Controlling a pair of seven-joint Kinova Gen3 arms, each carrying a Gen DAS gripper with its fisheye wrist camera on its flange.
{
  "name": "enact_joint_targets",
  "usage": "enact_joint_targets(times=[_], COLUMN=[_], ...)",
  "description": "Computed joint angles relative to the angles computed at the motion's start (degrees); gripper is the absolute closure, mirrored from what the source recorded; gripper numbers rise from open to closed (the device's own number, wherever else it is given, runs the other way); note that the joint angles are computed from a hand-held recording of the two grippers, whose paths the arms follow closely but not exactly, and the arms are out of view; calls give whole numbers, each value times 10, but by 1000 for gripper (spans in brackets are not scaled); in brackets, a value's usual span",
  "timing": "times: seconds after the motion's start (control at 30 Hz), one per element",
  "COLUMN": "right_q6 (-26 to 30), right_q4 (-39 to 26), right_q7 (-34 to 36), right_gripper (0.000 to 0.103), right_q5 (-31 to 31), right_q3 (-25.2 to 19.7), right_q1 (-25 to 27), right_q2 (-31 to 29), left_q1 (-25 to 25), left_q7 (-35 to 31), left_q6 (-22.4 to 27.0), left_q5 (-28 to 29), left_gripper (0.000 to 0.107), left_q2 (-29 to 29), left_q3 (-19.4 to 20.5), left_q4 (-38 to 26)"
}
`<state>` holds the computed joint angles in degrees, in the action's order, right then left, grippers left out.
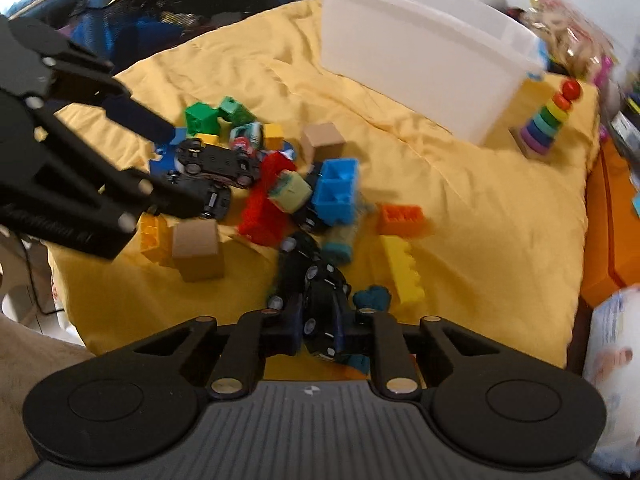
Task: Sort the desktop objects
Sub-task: 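Grasp the white race car with the left tool while the right tool grasps the grey car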
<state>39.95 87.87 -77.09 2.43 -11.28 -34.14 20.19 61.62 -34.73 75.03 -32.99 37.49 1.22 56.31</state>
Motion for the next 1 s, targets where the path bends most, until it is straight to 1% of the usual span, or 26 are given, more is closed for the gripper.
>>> enact_joint_targets(times=[0.03,0.1,0.13,0.17,0.2,0.23,0.27,0.3,0.33,0.37,0.4,0.43,0.47,0.5,0.53,0.57,0.6,0.63,0.7,0.73,0.77,0.8,0.83,0.9,1.0], right_q6=[4,17,23,33,38,33,26,23,20,19,17,8,-2,-6,-9,-15,-18,-18,-30,-34,-36,-35,-27,12,82], right_q4=[0,-1,-2,-5,-7,-3,3,4,5,6,8,16,22,26,29,35,38,39,49,52,52,52,48,29,-2], right_q7=[-5,-18,-24,-33,-38,-48,-57,-62,-63,-63,-61,-60,-60,-56,-57,-49,-33,-13,25,44,67,91,106,121,152], right_gripper=[87,86,86,86,86,86,86,85,80,77,76,76,78,79,79,79,79,78,79,79,81,83,83,83,83], right_q5=[-2,4,7,16,25,34,43,49,53,58,59,59,59,55,52,43,31,12,-23,-33,-53,-76,-100,-146,-216], right_q3=[2,-21,-32,-46,-60,-72,-79,-77,-65,-47,-22,3,21,31,51,78,99,125,170,177,176,166,146,107,56], right_q1=[2,26,38,49,59,66,69,63,49,31,7,-14,-29,-35,-51,-71,-85,-104,-134,-138,-132,-115,-88,-35,45], right_q2=[-2,-3,-2,0,3,2,1,1,1,2,0,-3,-6,-7,-9,-12,-13,-13,-13,-14,-15,-16,-17,-19,-9], left_q1=[-14,-41,-49,-53,-50,-44,-39,-44,-46,-49,-55,-66,-69,-63,-57,-58,-67,-87,-128,-141,-150,-150,-145,-138,-147], left_q7=[-23,-70,-93,-116,-129,-140,-143,-149,-145,-133,-115,-96,-80,-70,-62,-49,-31,-20,-28,-39,-54,-62,-61,-41,2], left_q6=[14,21,24,22,20,14,13,17,12,-2,-25,-48,-71,-90,-114,-137,-160,-184,-230,-254,-273,-282,-285,-308,-378], left_q5=[-17,-37,-34,-22,-11,8,21,41,62,77,86,90,96,103,111,119,127,142,188,211,234,249,257,270,306], left_gripper=[46,46,46,46,47,58,82,88,90,90,90,91,91,91,90,90,90,90,90,90,90,90,90,90,90], left_q2=[8,15,18,21,26,26,30,35,34,26,11,-7,-24,-37,-52,-67,-80,-90,-100,-100,-95,-90,-86,-89,-106], left_q3=[27,74,84,83,72,50,30,21,7,-2,-1,10,11,2,-7,-4,9,32,79,92,102,102,98,88,85], left_q4=[-11,-18,-24,-29,-33,-31,-35,-42,-40,-26,-4,20,42,58,77,95,111,125,149,161,169,174,175,194,254])
